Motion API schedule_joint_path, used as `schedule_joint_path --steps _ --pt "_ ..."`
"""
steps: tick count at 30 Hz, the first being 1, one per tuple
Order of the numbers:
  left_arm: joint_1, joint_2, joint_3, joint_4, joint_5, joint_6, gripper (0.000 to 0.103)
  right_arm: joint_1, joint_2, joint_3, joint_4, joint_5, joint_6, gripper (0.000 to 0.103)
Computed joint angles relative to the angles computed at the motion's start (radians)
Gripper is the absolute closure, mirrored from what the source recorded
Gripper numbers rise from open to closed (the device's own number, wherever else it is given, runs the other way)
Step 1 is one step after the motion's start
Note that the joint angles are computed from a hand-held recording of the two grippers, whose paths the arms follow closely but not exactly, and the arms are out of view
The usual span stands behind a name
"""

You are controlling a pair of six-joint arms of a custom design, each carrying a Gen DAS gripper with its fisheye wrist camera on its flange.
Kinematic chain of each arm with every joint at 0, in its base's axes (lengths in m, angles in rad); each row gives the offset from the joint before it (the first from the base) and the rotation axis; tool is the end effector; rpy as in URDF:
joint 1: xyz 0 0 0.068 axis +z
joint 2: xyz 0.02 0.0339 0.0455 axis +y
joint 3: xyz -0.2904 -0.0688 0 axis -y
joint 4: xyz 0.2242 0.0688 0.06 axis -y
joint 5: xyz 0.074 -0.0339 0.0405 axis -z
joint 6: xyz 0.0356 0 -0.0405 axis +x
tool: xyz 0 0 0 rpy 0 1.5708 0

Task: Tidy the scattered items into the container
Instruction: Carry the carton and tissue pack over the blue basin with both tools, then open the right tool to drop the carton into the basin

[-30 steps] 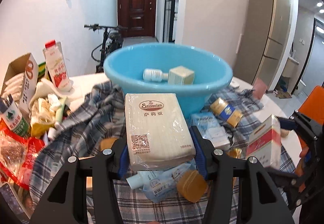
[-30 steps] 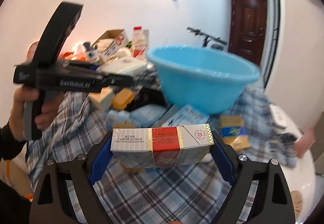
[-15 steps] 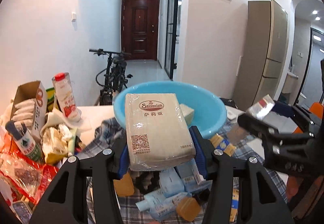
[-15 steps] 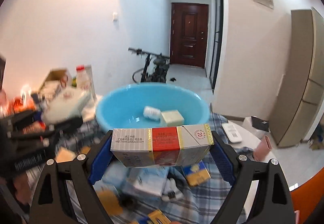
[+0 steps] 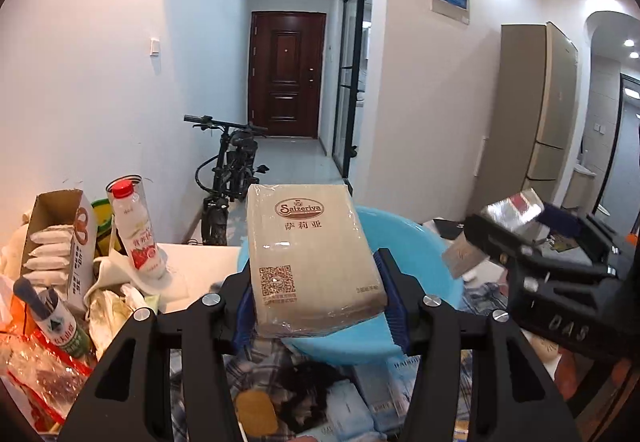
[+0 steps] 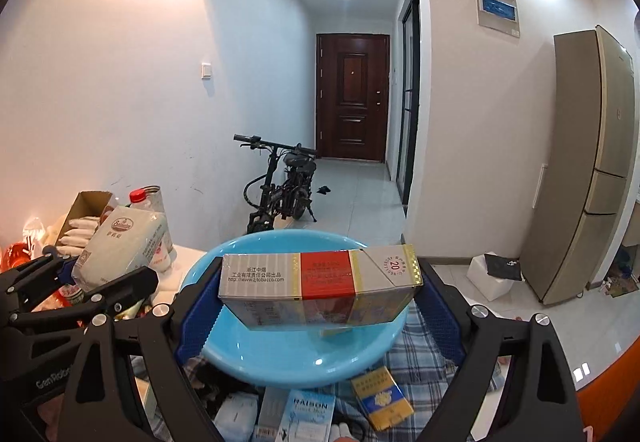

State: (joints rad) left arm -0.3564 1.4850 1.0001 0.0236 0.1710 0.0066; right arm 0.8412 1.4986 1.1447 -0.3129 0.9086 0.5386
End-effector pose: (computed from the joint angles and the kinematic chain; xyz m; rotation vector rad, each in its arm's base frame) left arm 0.2969 -0.1170 0.3029 0.4758 1.9913 -0.3930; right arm 0.2246 0.2090 0.3224 0.1598 1.9566 -0.1293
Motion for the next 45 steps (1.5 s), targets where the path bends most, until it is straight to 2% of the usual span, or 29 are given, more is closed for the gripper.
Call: schedule_joint_path --steps 5,12,29,45 --pt "-0.004 0.086 0.089 -0.016 -0.015 0.004 0.051 -0.057 0.048 0.009 0.058 -0.056 -0.026 0.012" --pt "-0.008 0.182 0.127 -0.014 -0.006 -0.003 0.051 -0.12 0.098 -0.007 0.119 -0.127 -0.047 0.012" --pt "-0.033 0.225 0.141 0.003 -0.083 0.007 0.05 -0.171 0.155 -0.006 0.138 -0.18 -0.056 0.012" --pt "-0.029 0.237 0.153 -0.005 -0.089 0.014 0.051 -0.191 0.166 -0.011 0.146 -0.195 -0.06 0.012"
